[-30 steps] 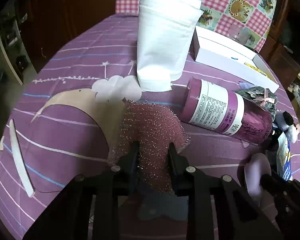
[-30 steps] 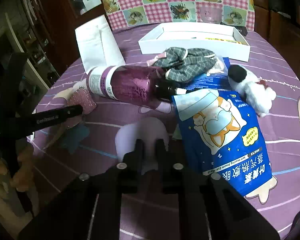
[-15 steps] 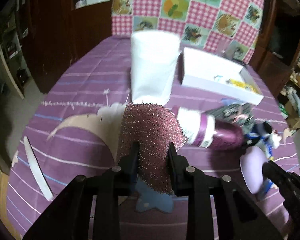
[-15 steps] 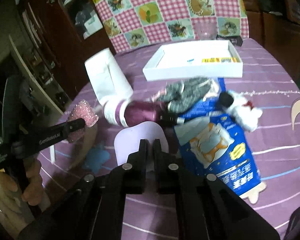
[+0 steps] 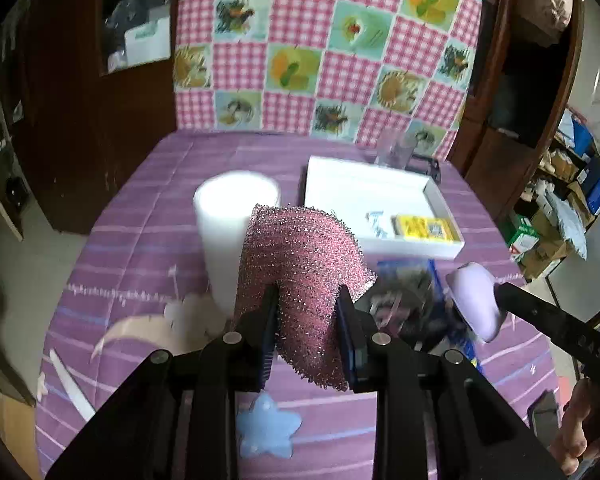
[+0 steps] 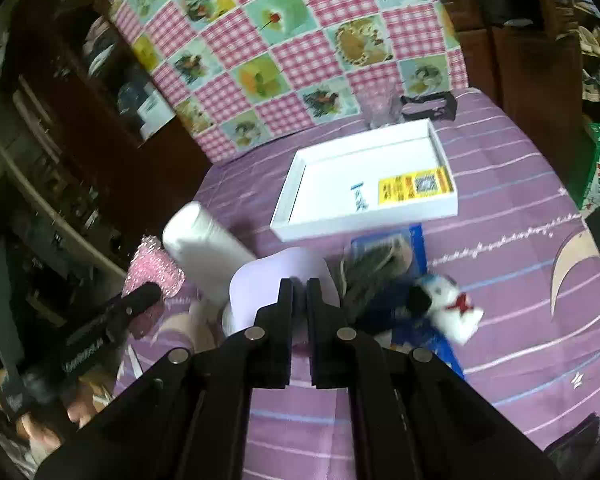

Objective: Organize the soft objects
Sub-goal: 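Grasp the pink scrubber with the left tool while the right grasps the lavender eye-mask packet, then carry the scrubber over the white box with the left tool while the right carries the eye-mask packet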

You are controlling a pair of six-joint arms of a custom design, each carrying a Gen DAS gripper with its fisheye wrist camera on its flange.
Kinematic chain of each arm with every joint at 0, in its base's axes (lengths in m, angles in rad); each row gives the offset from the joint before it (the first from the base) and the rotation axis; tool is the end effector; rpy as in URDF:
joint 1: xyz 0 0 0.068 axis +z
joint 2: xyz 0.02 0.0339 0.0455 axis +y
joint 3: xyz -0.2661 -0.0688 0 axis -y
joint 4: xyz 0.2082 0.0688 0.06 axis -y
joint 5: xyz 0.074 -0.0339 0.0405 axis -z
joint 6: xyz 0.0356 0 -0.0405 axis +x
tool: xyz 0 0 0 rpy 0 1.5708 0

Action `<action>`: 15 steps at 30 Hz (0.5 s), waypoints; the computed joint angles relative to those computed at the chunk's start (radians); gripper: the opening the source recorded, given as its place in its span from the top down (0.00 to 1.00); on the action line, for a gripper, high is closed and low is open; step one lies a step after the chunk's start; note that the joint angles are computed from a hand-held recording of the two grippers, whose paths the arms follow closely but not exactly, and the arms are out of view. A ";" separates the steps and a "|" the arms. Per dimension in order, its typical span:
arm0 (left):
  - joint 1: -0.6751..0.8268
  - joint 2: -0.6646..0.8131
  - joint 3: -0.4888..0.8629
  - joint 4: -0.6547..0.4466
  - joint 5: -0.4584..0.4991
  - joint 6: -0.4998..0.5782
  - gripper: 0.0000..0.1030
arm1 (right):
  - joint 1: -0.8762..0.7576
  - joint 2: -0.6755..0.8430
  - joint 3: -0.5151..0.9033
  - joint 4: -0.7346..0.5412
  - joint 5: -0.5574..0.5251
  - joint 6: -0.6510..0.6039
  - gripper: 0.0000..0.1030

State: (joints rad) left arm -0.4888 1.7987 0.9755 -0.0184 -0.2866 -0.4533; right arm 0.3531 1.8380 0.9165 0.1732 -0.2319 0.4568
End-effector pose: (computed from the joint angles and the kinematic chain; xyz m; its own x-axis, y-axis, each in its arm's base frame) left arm 0.3029 -0.1497 0.1802 -0.7163 -0.0948 -0.6913 -0.0329 0.9942 -0.1023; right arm 0.3195 0.1265 0.1667 -0.7911 0.1659 -0.5887 -0.1623 0.8711 0.4636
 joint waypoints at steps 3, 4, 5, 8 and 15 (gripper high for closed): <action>0.012 0.034 0.108 -0.052 0.024 0.012 0.75 | -0.017 0.024 0.102 -0.077 -0.007 0.022 0.93; 0.017 0.047 0.142 -0.071 0.032 0.012 0.75 | -0.020 0.031 0.129 -0.097 -0.006 0.024 0.93; 0.020 0.065 0.188 -0.096 0.037 0.009 0.75 | -0.024 0.042 0.165 -0.125 -0.006 0.029 0.93; 0.033 0.117 0.302 -0.154 0.060 0.015 0.75 | -0.041 0.080 0.268 -0.193 -0.016 0.043 0.99; 0.047 0.224 0.444 -0.192 0.064 0.028 0.74 | -0.062 0.193 0.405 -0.277 0.016 0.046 0.99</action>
State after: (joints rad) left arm -0.4417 2.0223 1.4197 -0.2100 -0.2225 -0.4258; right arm 0.2914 2.0306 1.3211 -0.1042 -0.2162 0.5032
